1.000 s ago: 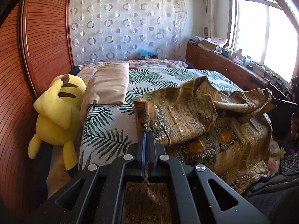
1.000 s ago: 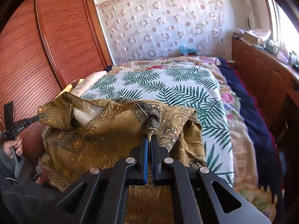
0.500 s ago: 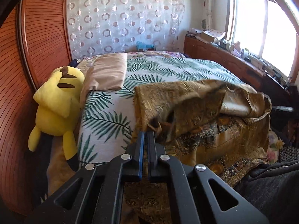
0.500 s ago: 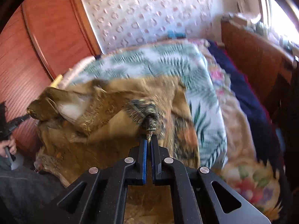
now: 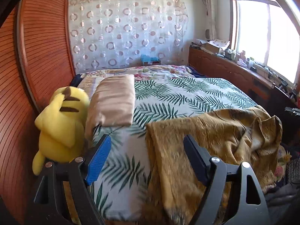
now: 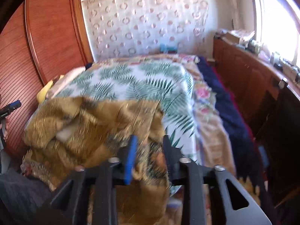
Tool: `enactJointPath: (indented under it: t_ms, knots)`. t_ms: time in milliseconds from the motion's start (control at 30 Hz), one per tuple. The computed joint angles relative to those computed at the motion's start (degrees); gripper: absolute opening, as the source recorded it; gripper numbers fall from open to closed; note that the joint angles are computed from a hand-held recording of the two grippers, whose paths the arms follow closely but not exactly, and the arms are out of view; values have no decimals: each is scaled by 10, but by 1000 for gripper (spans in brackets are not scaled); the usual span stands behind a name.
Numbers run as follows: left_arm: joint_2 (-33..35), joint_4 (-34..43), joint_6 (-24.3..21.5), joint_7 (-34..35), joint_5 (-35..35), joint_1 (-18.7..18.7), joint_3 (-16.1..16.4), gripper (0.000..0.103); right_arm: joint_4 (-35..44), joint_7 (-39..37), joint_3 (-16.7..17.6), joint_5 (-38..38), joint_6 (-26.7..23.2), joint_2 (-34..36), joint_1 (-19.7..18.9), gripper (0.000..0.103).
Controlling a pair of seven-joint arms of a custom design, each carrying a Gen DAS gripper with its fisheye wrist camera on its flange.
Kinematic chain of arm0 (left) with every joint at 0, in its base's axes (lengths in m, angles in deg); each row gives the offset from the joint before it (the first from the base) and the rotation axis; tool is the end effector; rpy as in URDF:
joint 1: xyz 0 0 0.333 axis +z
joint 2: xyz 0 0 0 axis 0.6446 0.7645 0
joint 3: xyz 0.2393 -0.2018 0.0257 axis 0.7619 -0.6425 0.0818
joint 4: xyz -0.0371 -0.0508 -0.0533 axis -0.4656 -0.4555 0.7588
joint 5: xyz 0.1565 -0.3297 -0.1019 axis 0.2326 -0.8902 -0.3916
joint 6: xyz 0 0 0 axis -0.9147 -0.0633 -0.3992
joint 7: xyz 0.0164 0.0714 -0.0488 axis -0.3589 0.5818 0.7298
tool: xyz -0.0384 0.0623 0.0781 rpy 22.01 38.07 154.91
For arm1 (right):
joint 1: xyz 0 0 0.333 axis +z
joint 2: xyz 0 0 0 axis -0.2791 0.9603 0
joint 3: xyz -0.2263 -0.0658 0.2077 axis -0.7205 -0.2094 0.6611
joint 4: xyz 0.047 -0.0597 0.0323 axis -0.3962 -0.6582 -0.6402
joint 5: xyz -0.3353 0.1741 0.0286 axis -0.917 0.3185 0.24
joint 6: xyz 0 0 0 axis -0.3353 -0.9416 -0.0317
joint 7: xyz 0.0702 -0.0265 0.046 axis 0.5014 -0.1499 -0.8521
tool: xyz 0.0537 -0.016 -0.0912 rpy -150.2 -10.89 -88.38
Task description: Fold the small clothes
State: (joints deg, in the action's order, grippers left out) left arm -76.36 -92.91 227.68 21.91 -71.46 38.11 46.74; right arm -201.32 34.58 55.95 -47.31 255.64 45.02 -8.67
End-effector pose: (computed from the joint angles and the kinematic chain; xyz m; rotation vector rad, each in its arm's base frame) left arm 0.5386 -0.0656 0.3778 -1.5457 1.8021 -0.9265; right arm 0.4196 0.0542 0.3543 -1.6697 1.5628 -0.7043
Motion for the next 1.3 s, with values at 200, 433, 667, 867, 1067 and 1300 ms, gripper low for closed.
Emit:
enactJointPath:
  t_ms: [200, 433, 667, 867, 1067, 1300]
  knots:
    - [79, 102, -44, -28, 45, 34, -35, 80, 75, 24, 11, -19, 25, 65, -13, 55]
    - [155, 193, -113, -51, 76, 32, -42, 80, 223, 131, 70, -106, -45, 194, -83, 52]
    - [188, 226, -141, -60, 88, 63, -71, 80, 287, 157, 228, -160, -144, 233, -246, 25]
    - [196, 233, -152, -65, 92, 50, -58, 80, 232, 111, 214, -120, -65, 200, -249, 2]
    - [203, 246, -184, -58, 84, 65, -78, 80, 193, 66, 114, -8, -42, 174, -135, 1]
    - [206, 250, -193, -44, 70, 75, -91, 80, 203, 113, 103, -90, -40, 186, -142, 53]
